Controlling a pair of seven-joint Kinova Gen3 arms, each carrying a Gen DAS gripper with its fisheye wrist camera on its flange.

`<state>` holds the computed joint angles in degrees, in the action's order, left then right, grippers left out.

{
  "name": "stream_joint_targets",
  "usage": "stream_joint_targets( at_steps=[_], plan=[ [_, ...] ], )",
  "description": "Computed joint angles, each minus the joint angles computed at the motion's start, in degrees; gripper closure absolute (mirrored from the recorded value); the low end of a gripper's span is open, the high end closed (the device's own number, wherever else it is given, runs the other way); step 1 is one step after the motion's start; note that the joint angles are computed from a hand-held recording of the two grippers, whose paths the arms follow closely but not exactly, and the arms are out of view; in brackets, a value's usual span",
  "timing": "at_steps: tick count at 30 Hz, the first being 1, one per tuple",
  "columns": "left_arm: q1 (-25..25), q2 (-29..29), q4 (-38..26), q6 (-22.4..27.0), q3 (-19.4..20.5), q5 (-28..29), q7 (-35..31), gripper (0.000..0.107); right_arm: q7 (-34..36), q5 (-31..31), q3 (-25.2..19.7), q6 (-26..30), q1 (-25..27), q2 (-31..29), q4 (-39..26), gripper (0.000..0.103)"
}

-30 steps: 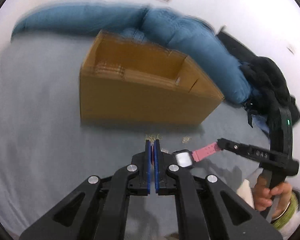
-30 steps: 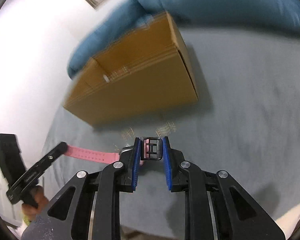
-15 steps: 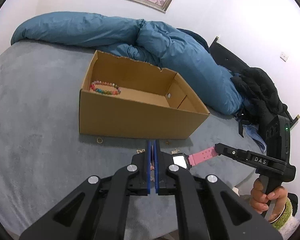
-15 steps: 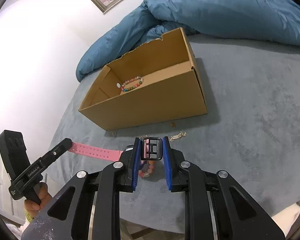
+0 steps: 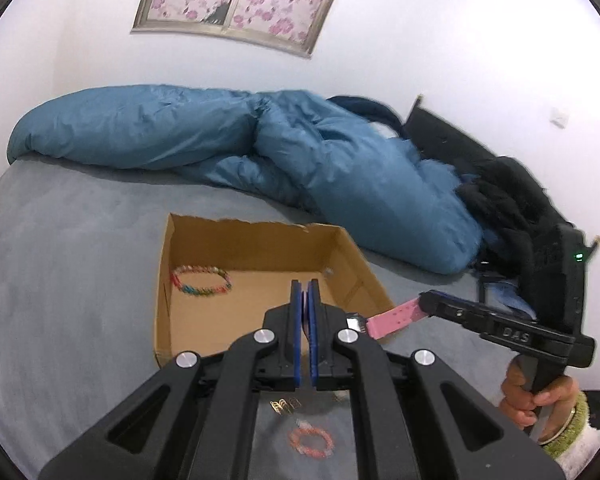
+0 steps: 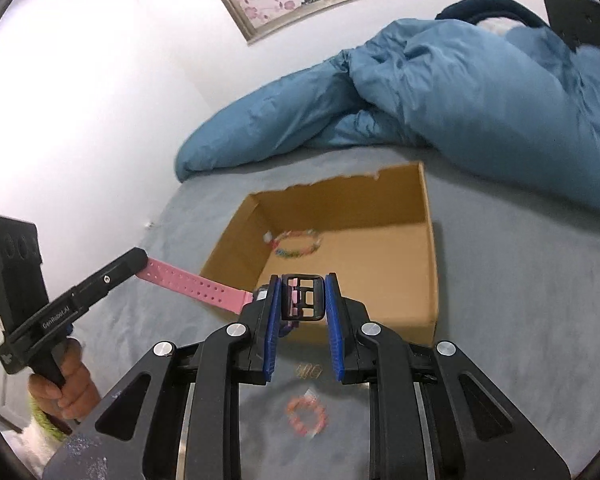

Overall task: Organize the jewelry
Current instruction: 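Lower the pink watch into the box with the right tool and open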

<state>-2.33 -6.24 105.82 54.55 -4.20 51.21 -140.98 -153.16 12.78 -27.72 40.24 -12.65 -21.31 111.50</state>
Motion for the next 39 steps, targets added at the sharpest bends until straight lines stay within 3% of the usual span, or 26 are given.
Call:
stream_joint_targets(
  at_steps=[3,10,13,19,21,30,34,39],
  plan=[
    [5.8,7.6,-7.5,-2.1,-0.8,-5.0,7.0,0.105,5.6,-1.4,6.1,0.8,-2.2,6.0,-3.2,0.083],
    [22.4,25.0,-24.9,1.0,-11.2,-18.2,23.3,0.105,16.4,-3.6,15.6,6.1,-5.7,20.7,-12.0,0.083],
    [22.2,30.4,-30.8,3.1,-8.5,-24.5,30.3,0.105,18.5,-2.1,17.7,9.1,-7.4,25.7,-15.6,0.083],
    [14.2,34.8,-35.9,2.4,7.2,-37.0,39.5,0.105,21.4,-1.3,20.7,12.0,-9.4,30.1,-19.3,0.083],
    [12.7,35.4,-36.2,1.6,10.6,-40.7,41.9,0.105,21.8,-1.0,21.3,12.5,-9.7,30.8,-19.7,0.083],
    [13.1,35.4,-36.8,3.3,10.9,-43.7,42.4,0.102,20.9,2.5,21.7,16.0,-11.8,30.6,-19.2,0.079],
    [13.3,34.5,-36.1,3.0,10.8,-44.2,42.5,0.086,19.7,3.2,21.5,16.6,-12.1,29.5,-18.6,0.077],
    [12.7,31.9,-33.9,2.2,11.1,-43.9,41.5,0.085,17.8,4.5,21.0,16.7,-12.1,27.5,-17.9,0.077]
  ],
)
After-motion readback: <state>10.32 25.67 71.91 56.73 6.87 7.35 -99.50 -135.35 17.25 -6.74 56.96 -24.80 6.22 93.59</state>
